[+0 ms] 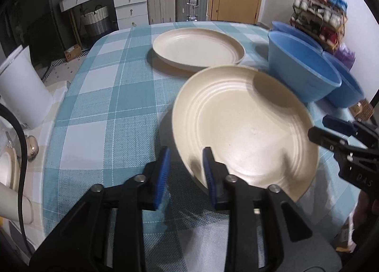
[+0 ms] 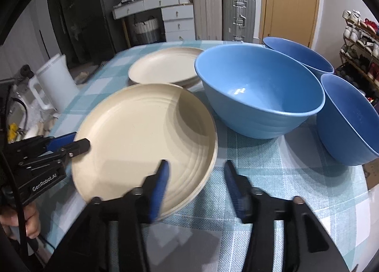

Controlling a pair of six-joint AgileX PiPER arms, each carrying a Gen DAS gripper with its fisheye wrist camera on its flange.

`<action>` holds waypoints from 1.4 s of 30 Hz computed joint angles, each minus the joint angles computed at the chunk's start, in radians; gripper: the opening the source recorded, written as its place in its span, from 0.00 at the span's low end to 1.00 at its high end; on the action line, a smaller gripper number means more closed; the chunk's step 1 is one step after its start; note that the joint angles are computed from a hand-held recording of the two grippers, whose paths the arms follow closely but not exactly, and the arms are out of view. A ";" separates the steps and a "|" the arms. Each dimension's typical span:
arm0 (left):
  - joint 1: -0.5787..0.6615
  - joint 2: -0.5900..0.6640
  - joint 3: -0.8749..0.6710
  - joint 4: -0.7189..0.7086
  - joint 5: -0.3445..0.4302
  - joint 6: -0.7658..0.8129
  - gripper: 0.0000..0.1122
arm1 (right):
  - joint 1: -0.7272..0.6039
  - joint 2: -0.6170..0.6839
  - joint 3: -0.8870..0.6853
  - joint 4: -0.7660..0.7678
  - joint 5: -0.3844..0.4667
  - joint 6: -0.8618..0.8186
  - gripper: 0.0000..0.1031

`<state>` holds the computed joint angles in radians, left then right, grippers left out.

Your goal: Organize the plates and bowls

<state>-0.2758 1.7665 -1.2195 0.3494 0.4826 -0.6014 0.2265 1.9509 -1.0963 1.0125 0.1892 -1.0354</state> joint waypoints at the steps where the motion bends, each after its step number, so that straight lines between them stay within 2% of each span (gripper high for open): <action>1: 0.013 -0.013 0.004 -0.034 -0.006 0.022 0.35 | -0.011 -0.011 0.009 0.083 0.008 -0.087 0.65; 3: 0.028 -0.044 0.022 -0.053 -0.022 0.027 0.45 | -0.033 -0.028 0.021 0.215 0.038 -0.224 0.77; 4: 0.031 -0.060 0.025 -0.043 -0.018 0.011 0.54 | -0.045 -0.040 0.028 0.269 0.051 -0.278 0.80; 7: 0.039 -0.108 0.041 0.012 -0.023 -0.051 0.71 | -0.072 -0.067 0.029 0.299 0.092 -0.319 0.84; 8: 0.044 -0.126 0.049 0.016 -0.031 -0.056 0.73 | -0.077 -0.079 0.031 0.309 0.095 -0.334 0.85; 10: 0.058 -0.162 0.062 0.009 -0.042 -0.053 0.79 | -0.083 -0.106 0.040 0.348 0.086 -0.387 0.96; 11: 0.062 -0.171 0.060 0.010 -0.037 -0.057 0.83 | -0.087 -0.118 0.042 0.359 0.084 -0.405 0.98; 12: 0.067 -0.180 0.060 0.009 -0.033 -0.060 0.92 | -0.091 -0.129 0.042 0.376 0.087 -0.429 0.99; 15: 0.088 -0.205 0.052 0.006 -0.026 -0.062 0.91 | -0.127 -0.156 0.014 0.351 0.157 -0.426 0.99; 19: 0.077 -0.208 0.004 0.101 0.044 -0.139 0.91 | -0.149 -0.165 -0.056 0.260 0.226 -0.343 0.99; 23: 0.095 -0.215 -0.039 0.066 0.073 -0.106 0.91 | -0.174 -0.156 -0.146 0.181 0.321 -0.253 0.99; 27: 0.116 -0.218 -0.081 0.032 0.086 -0.070 0.91 | -0.188 -0.131 -0.243 0.099 0.367 -0.169 0.99; 31: 0.134 -0.199 -0.127 0.001 0.108 -0.038 0.91 | -0.201 -0.066 -0.393 -0.013 0.445 -0.045 0.99; 42: 0.190 -0.073 -0.293 -0.139 0.155 0.068 0.91 | -0.172 0.148 -0.798 -0.256 0.590 0.232 0.99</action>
